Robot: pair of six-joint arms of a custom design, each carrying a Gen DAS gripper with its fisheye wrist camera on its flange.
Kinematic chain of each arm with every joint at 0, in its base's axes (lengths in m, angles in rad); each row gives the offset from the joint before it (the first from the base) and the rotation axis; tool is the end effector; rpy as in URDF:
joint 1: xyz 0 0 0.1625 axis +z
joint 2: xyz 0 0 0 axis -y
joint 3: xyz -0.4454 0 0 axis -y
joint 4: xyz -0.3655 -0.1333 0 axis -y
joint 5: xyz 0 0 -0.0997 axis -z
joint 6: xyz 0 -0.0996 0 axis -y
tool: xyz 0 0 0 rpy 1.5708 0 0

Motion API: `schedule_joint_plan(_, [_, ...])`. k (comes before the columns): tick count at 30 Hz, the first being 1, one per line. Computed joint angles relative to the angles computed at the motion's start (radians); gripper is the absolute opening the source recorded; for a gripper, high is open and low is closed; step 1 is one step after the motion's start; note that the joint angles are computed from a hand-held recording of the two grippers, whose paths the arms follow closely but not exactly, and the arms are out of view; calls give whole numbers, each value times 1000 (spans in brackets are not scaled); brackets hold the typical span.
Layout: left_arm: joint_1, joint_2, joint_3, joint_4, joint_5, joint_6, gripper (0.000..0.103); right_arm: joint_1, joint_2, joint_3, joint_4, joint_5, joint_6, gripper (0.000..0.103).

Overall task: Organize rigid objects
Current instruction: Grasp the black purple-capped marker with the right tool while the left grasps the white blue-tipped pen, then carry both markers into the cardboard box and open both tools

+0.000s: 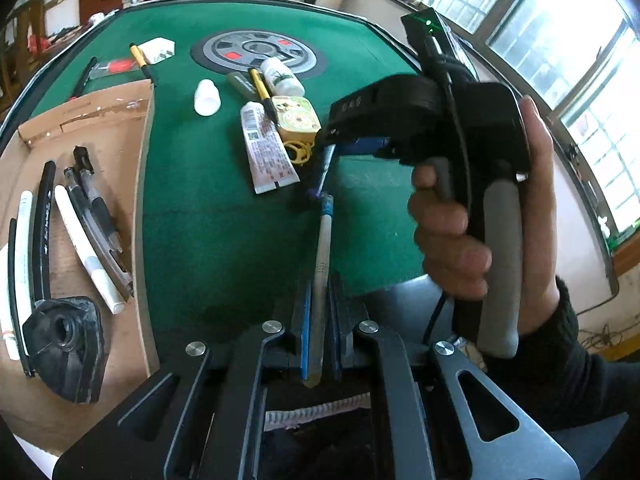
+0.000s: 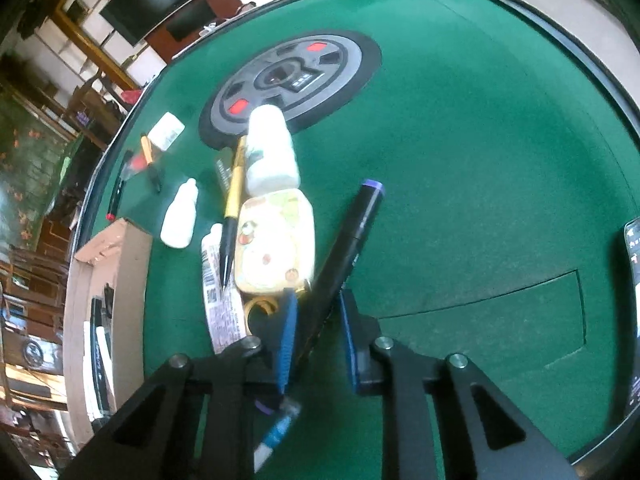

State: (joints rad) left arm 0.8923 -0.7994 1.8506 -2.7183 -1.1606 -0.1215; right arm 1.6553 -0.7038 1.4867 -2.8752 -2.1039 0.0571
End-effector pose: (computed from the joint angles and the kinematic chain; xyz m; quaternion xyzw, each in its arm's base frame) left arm -0.2419 -0.5757 0.0832 0.2594 0.9429 -0.1226 0.1690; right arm 0.1438 -0.7183 0.1682 -0.0551 -0.9329 0.2661 0.2363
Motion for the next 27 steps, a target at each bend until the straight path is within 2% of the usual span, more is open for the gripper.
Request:
schedule_joint_plan(3, [-1,13,-10,27,12,-1,7,-17,-20,7,-3,2,10,20])
schedule_joint_plan(5, [-7,21,-14,45,30,4,7,-25,-34,19,-20,-17,1,15])
schedule_joint_plan(8, [-7,35,-29,79,47,-7,7,-45,-65,43,-17,4,-43,14])
schedule_joint_plan(11, [-5,50,-47,93,54,-27,7,-41,-83,94,-55,-3,-130,14])
schedule_joint_plan(15, [-12,84,-88,127,85,-39,7,-49,-121,178,-80,77,-181,14])
schedule_joint_plan(23, [-12,177,-218,238,127,-29,7,-68,-151,228,-102,151,-204,14])
schedule_joint_plan(25, [-10,192,-235,235,134,-20,11,-74,-155,236,-108,166,-202,15])
schedule_joint_plan(27, [-11,201,-249,240,136,-13,20,-76,-163,250,-116,174,-208,15])
